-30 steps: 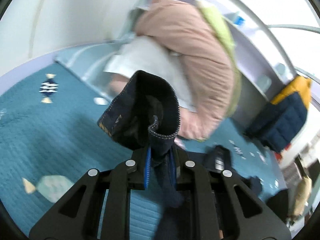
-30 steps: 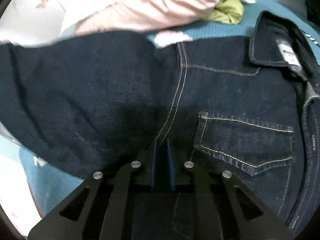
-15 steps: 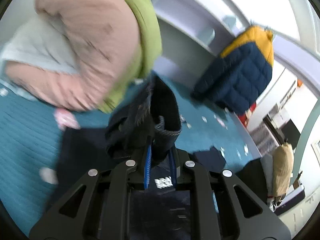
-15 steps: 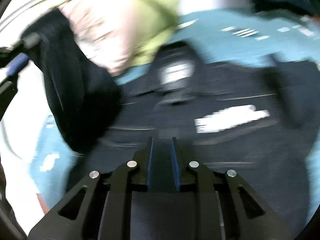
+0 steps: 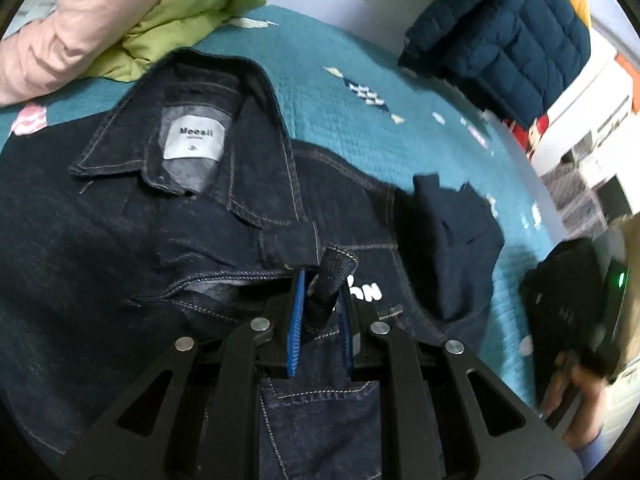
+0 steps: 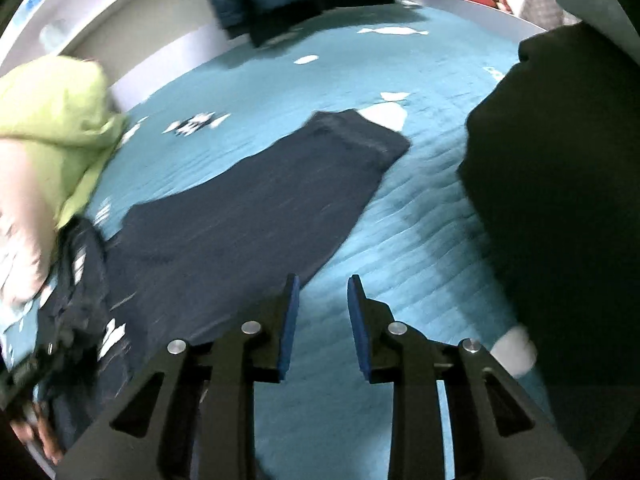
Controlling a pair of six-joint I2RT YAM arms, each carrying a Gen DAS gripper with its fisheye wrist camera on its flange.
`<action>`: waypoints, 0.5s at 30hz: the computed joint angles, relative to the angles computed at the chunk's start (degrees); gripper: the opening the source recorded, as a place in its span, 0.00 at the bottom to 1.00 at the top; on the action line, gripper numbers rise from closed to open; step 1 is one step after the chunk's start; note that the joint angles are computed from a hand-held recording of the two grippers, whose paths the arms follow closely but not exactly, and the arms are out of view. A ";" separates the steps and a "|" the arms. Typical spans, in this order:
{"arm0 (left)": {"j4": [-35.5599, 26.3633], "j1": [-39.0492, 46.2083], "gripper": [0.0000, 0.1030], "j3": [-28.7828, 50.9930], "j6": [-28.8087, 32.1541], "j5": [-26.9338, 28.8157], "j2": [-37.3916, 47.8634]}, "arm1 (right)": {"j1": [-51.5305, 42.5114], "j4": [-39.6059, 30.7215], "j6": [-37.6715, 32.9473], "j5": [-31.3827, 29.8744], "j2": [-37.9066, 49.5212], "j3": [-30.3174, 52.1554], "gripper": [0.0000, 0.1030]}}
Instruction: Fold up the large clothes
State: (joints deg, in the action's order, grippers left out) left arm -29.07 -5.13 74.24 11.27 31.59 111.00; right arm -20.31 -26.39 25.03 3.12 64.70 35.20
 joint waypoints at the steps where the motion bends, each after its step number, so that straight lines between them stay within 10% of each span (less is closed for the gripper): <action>1: 0.30 -0.28 0.16 -0.72 0.32 -1.09 -0.14 | -1.56 1.32 -0.84 -1.04 1.02 0.26 0.30; 3: 0.64 -0.35 0.26 -2.75 1.22 -1.46 -1.06 | -4.33 3.71 -0.24 -2.96 2.83 0.39 0.40; 5: -0.75 -0.66 0.62 -4.29 3.31 -1.52 -1.81 | -4.96 5.14 1.65 -3.15 5.71 1.72 0.41; 15: 5.79 0.55 0.77 -13.80 7.80 7.07 -16.36 | -10.15 11.48 10.81 -5.16 23.29 9.37 0.46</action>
State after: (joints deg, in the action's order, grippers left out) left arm -23.28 -4.58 60.43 19.07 38.65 94.64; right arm -30.46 -14.91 35.84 -2.04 87.99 44.57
